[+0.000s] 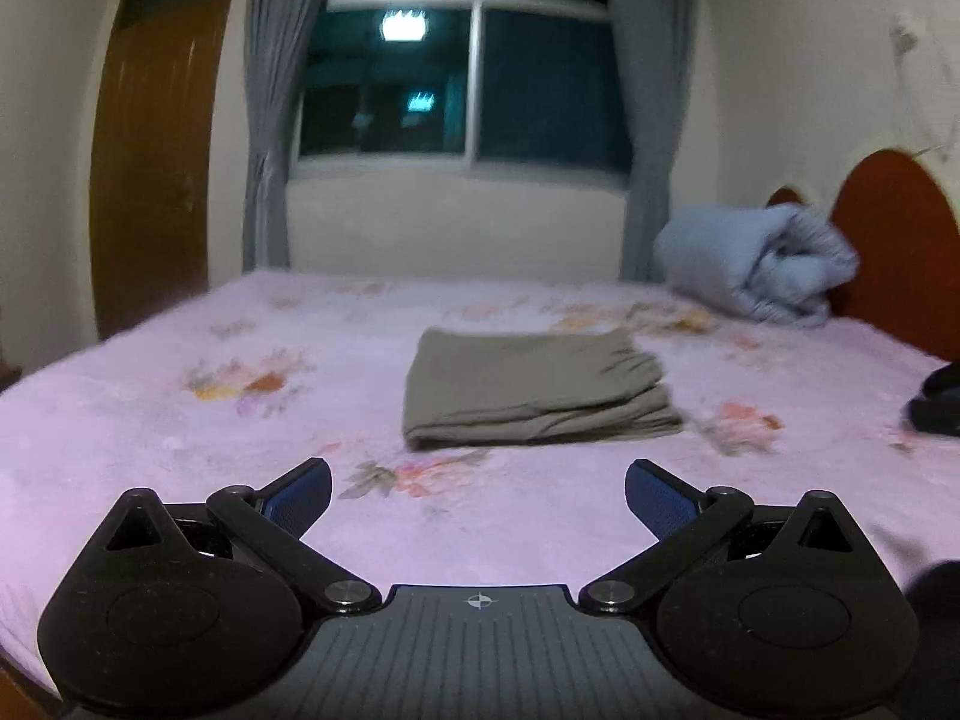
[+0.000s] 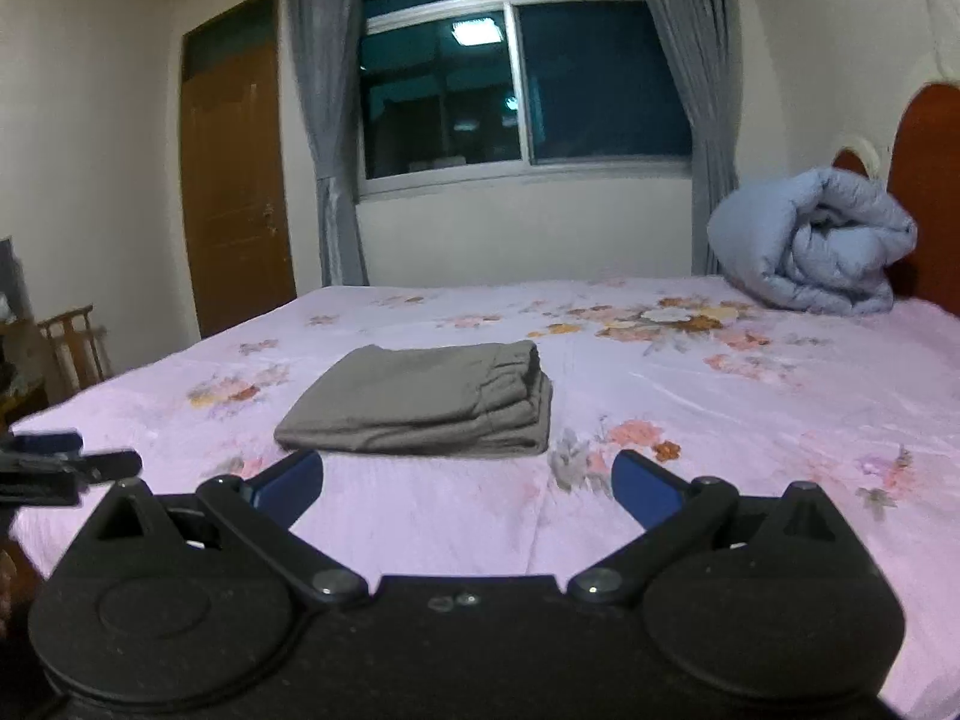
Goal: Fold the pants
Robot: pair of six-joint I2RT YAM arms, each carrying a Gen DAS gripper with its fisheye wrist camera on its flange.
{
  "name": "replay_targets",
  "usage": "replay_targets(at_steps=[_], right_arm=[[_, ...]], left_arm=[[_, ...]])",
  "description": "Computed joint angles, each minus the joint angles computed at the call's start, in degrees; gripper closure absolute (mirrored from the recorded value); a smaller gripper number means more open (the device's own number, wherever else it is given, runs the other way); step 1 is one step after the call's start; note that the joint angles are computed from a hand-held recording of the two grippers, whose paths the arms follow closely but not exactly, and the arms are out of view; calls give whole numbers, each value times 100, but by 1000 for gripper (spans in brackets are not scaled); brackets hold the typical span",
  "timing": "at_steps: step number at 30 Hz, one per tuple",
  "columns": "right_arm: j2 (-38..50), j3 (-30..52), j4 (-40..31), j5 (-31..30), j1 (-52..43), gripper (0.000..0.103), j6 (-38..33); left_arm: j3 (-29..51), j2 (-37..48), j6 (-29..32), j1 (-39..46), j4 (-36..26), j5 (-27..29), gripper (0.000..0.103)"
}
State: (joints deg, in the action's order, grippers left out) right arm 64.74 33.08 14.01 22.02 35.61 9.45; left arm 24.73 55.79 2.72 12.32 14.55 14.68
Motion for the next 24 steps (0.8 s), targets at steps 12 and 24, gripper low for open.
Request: replay_targets(at_steps=[12,24], right_arm=[[-225,-273,109,797,580,6,-100],[-85,-222,149,1046,646,6,-143]], left_arm=[[-436,-1080,62,-225,-444,-452,0],[-323,-525,-195,96,-205,-345,0]])
